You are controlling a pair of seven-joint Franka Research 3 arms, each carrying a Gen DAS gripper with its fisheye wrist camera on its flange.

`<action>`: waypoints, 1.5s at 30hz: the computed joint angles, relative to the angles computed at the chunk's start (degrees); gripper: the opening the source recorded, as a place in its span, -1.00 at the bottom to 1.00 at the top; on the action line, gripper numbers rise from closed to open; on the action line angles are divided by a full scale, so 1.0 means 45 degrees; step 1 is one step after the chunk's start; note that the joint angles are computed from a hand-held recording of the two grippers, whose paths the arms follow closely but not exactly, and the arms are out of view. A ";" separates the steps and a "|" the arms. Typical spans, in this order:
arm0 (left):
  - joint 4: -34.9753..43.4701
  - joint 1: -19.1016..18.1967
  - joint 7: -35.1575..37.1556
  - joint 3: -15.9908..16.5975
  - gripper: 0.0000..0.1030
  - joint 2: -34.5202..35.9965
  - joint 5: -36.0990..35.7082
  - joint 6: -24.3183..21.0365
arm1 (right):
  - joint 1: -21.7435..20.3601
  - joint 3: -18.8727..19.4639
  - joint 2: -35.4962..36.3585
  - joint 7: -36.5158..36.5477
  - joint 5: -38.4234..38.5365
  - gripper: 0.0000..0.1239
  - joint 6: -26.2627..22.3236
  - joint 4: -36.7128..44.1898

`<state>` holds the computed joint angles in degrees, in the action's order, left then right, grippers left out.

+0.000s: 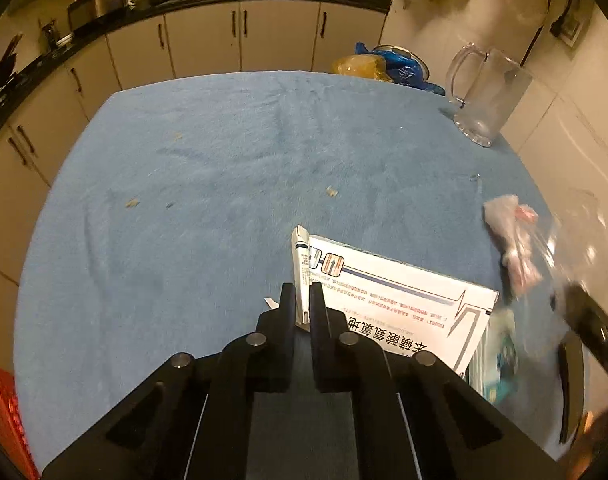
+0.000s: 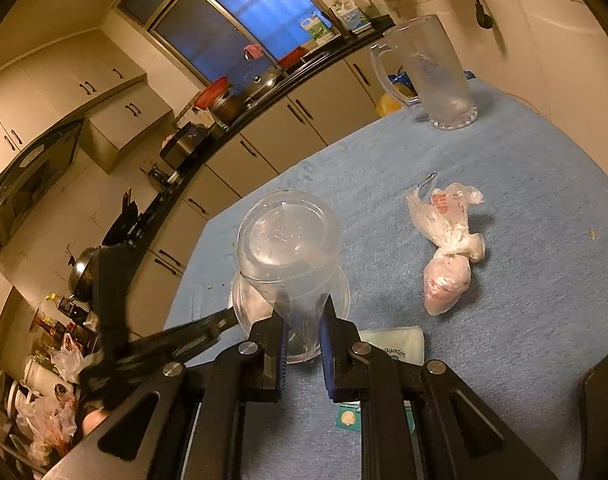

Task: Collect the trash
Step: 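Carry the cup and white box to the red basket and release them inside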

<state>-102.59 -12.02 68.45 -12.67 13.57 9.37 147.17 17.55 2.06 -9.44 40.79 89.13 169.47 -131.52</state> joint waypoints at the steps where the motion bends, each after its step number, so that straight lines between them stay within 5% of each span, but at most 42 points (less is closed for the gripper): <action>1: -0.0529 0.0100 0.0055 -0.0027 -0.88 -0.0414 -0.0164 0.0257 | -0.0003 0.0001 0.0004 -0.0059 0.0004 -0.75 0.0016 0.0003; 9: -0.4639 0.0292 -0.0020 0.0219 -0.88 -0.3830 -0.0531 0.1984 | 0.0299 0.0267 0.0308 -0.0062 -0.0857 -0.75 0.0112 0.0191; 17: -0.7920 0.0999 -0.2296 0.0000 -0.88 -0.6998 0.2421 0.2960 | 0.1054 0.0544 -0.0100 -0.0348 -0.1218 -0.75 -0.0191 -0.0255; 27: -1.0065 0.1140 -0.2796 0.0408 -0.88 -0.9057 0.2845 0.3536 | 0.2177 0.1025 -0.0876 -0.0082 -0.1533 -0.75 0.0119 -0.1243; 45: -1.2239 0.1526 -0.1976 0.1407 -0.88 -1.1557 0.1995 0.4270 | 0.3526 0.1021 -0.0793 0.3767 -0.5500 -0.75 0.1095 -0.1365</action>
